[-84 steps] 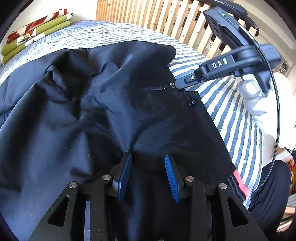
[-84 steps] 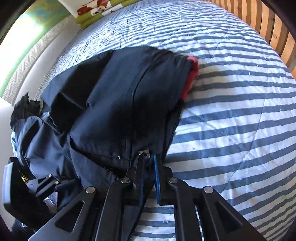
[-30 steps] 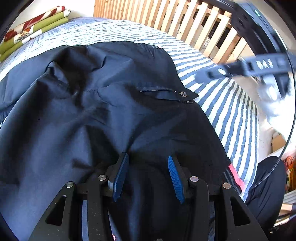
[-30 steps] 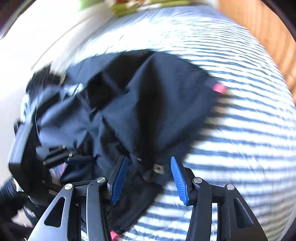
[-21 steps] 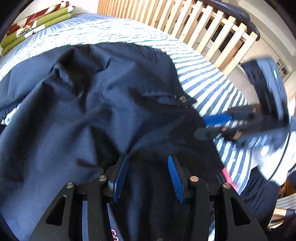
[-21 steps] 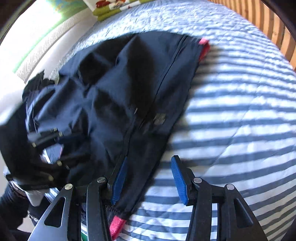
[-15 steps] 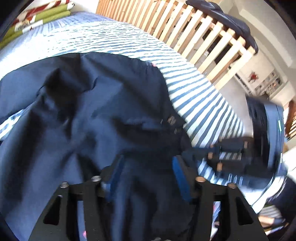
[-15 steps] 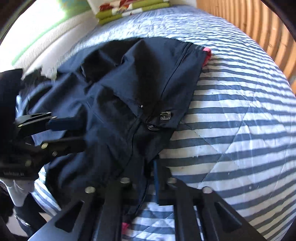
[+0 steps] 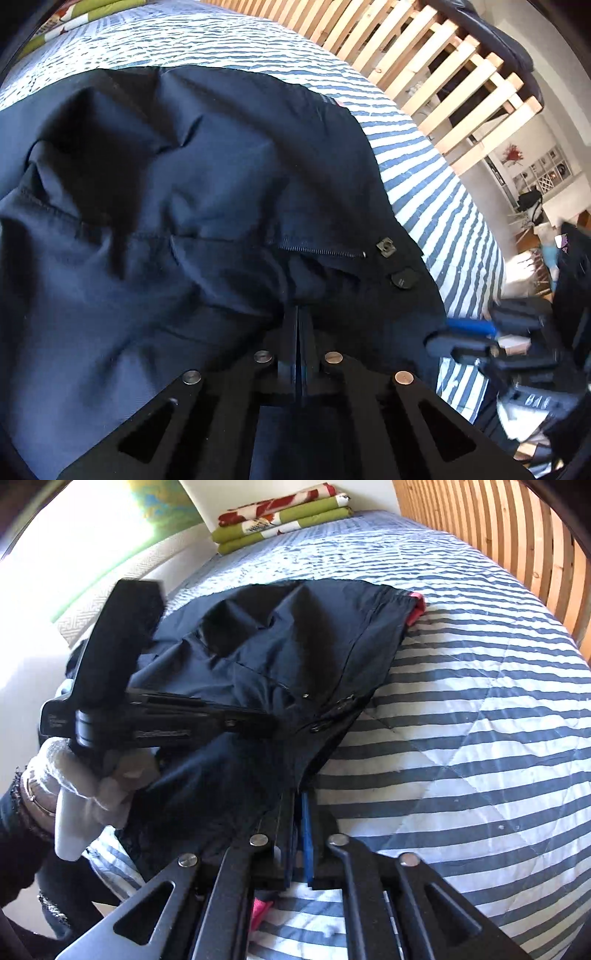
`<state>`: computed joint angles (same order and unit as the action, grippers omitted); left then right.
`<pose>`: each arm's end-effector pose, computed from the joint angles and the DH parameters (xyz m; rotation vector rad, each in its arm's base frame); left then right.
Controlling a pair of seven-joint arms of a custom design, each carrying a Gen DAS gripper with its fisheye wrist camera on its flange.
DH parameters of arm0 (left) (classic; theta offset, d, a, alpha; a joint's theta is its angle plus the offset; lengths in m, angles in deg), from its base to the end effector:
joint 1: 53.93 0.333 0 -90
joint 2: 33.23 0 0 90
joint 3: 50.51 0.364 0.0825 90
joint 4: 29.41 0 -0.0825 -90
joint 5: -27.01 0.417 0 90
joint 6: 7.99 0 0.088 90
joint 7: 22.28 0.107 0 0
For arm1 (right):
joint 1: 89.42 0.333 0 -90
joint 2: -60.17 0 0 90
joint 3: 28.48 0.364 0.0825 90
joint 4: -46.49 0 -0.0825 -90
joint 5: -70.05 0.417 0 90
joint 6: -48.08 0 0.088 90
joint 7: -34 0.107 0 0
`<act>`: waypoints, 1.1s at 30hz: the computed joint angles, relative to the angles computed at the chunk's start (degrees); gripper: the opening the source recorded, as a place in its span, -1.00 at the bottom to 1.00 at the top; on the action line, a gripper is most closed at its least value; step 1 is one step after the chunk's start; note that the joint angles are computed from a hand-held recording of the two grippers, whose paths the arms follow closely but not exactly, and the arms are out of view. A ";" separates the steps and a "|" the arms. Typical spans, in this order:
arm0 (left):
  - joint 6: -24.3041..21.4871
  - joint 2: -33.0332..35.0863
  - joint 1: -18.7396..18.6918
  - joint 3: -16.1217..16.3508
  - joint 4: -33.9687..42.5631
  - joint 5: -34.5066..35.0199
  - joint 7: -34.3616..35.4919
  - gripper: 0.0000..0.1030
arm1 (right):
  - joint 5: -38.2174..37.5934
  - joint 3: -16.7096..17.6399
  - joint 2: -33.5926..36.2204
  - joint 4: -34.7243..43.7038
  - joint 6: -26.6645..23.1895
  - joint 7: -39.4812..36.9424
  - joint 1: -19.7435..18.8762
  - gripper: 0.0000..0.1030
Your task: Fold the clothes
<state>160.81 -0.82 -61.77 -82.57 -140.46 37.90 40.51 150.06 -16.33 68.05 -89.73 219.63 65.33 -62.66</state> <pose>0.5625 -0.4301 0.3061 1.8137 -2.3314 0.8564 0.4509 0.2734 0.3035 -2.0557 1.4488 0.0091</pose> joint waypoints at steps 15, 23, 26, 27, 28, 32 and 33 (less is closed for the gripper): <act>0.93 -1.39 -3.00 3.01 -0.85 3.08 -1.69 -1.00 | -0.46 1.85 0.38 1.82 5.26 1.83 0.67 -0.50; 1.01 -1.64 -2.79 2.95 -1.14 3.77 -1.72 -1.00 | -13.97 0.86 1.90 2.25 0.46 17.44 -1.42 -0.60; 1.22 -1.28 -2.76 2.79 -0.85 3.75 -1.86 -1.00 | -16.13 0.32 2.41 2.86 -1.31 17.96 -1.28 -0.59; 1.22 -1.29 -2.78 2.80 -0.85 3.83 -1.88 -1.00 | -17.60 0.01 3.05 3.34 -1.32 19.10 -0.99 -0.59; 1.15 -1.33 -2.79 2.80 -0.87 3.89 -1.93 -1.00 | -19.03 -0.32 4.06 4.03 -0.60 20.60 -0.65 -0.60; -0.06 -1.60 -1.83 1.65 -0.97 3.38 -0.94 -1.00 | -12.51 2.59 5.61 5.26 0.31 16.54 -3.31 -0.97; -0.83 -1.79 -0.45 0.09 -1.28 2.64 0.45 -1.00 | -6.64 4.42 5.13 5.05 1.32 10.76 -4.41 -0.97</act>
